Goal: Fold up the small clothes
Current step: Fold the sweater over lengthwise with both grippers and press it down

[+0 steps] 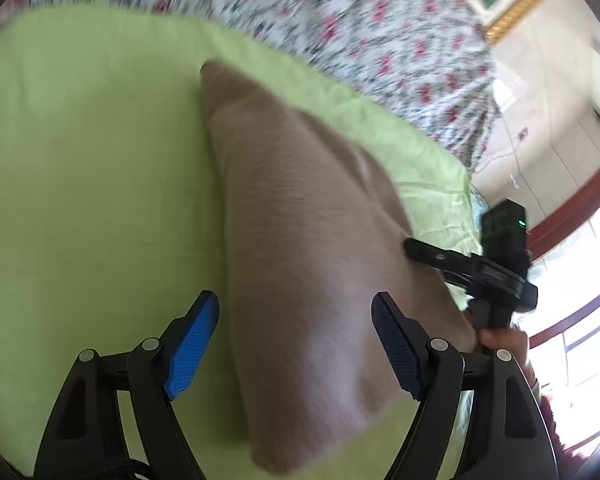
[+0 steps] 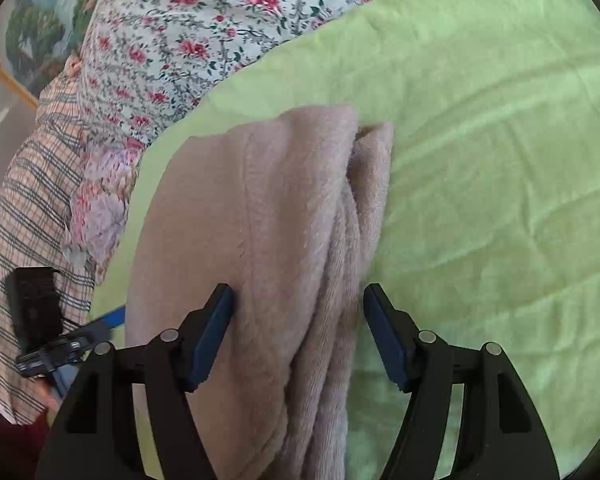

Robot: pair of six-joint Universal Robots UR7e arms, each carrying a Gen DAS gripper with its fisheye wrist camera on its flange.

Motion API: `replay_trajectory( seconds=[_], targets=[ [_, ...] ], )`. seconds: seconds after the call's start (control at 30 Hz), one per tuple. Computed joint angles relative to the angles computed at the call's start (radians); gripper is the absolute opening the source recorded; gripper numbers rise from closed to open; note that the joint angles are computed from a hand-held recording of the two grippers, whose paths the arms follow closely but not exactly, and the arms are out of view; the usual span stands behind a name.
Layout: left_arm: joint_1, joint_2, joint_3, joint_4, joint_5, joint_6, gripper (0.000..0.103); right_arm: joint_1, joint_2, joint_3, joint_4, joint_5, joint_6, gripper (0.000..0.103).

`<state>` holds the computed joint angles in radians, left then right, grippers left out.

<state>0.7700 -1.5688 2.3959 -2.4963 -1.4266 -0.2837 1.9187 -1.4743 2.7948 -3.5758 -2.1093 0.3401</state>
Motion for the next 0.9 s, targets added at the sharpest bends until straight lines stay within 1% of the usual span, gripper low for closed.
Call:
replay_trajectory(
  seconds=[0.03,0.07,0.1,0.13,0.17,0.2,0.23,0.27,0.3,0.33,0.37,0.4,0.43,0.47,0.5,0.53,0.6,0.63,0.7,0.77,0.83,0.87,0.9],
  targets=[
    [0.022,0.030,-0.013,-0.002,-0.014,0.000,0.079,-0.025,-0.003,0.006,-0.019,0.031,-0.009,0.069],
    [0.053,0.070,-0.030,-0.010,-0.042,0.013,0.081,-0.052,-0.005,0.009,-0.026,0.057,-0.009,0.069],
    [0.081,0.105,-0.044,-0.020,-0.070,0.020,0.084,-0.072,-0.006,0.009,-0.020,0.071,-0.004,0.069],
    [0.103,0.127,-0.047,-0.039,-0.101,0.026,0.085,-0.090,-0.005,0.008,-0.014,0.086,0.000,0.069],
    [0.121,0.144,-0.046,-0.061,-0.127,0.039,0.084,-0.106,0.005,0.010,-0.028,0.106,-0.002,0.069],
    [0.136,0.162,-0.047,-0.090,-0.147,0.059,0.079,-0.112,0.009,0.010,-0.034,0.118,-0.004,0.069],
    [0.146,0.172,-0.045,-0.111,-0.165,0.081,0.071,-0.116,0.007,0.008,-0.023,0.131,0.002,0.057],
    [0.164,0.189,-0.054,-0.110,-0.206,0.105,0.058,-0.129,0.004,0.007,-0.008,0.167,0.015,0.045],
    [0.168,0.198,-0.058,-0.115,-0.206,0.101,0.053,-0.120,0.019,0.003,-0.020,0.162,0.035,0.039],
    [0.166,0.189,-0.055,-0.116,-0.204,0.104,0.051,-0.074,0.049,-0.010,-0.034,0.115,0.051,0.036],
    [0.158,0.170,-0.049,-0.114,-0.196,0.115,0.047,-0.033,0.067,-0.022,-0.038,0.085,0.066,0.033],
    [0.146,0.141,-0.045,-0.096,-0.183,0.120,0.045,-0.001,0.084,-0.031,-0.052,0.074,0.081,0.031],
    [0.134,0.100,-0.039,-0.066,-0.174,0.125,0.045,0.018,0.093,-0.036,-0.059,0.074,0.087,0.030],
    [0.123,0.048,-0.031,-0.036,-0.165,0.127,0.044,0.066,0.129,-0.051,-0.077,0.063,0.109,0.030],
    [0.117,0.007,-0.025,-0.013,-0.158,0.130,0.044,0.087,0.150,-0.060,-0.085,0.063,0.115,0.030],
    [0.114,-0.062,-0.023,0.037,-0.149,0.142,0.044,0.118,0.192,-0.073,-0.110,0.062,0.125,0.030],
    [0.117,-0.176,-0.031,0.145,-0.127,0.161,0.044,0.169,0.304,-0.106,-0.190,0.096,0.136,0.030],
    [0.119,-0.222,-0.036,0.192,-0.114,0.167,0.044,0.183,0.338,-0.118,-0.211,0.105,0.141,0.030],
    [0.131,-0.329,-0.059,0.324,-0.078,0.182,0.044,0.213,0.430,-0.159,-0.250,0.131,0.150,0.030],
    [0.146,-0.394,-0.077,0.413,-0.057,0.188,0.045,0.239,0.524,-0.207,-0.272,0.149,0.156,0.030],
    [0.182,-0.454,-0.088,0.484,-0.041,0.213,0.045,0.235,0.597,-0.232,-0.301,0.180,0.166,0.030],
    [0.206,-0.468,-0.087,0.502,-0.036,0.224,0.045,0.229,0.620,-0.238,-0.304,0.188,0.175,0.030],
    [0.223,-0.471,-0.086,0.514,-0.030,0.228,0.046,0.231,0.640,-0.249,-0.288,0.178,0.189,0.030]
  ],
)
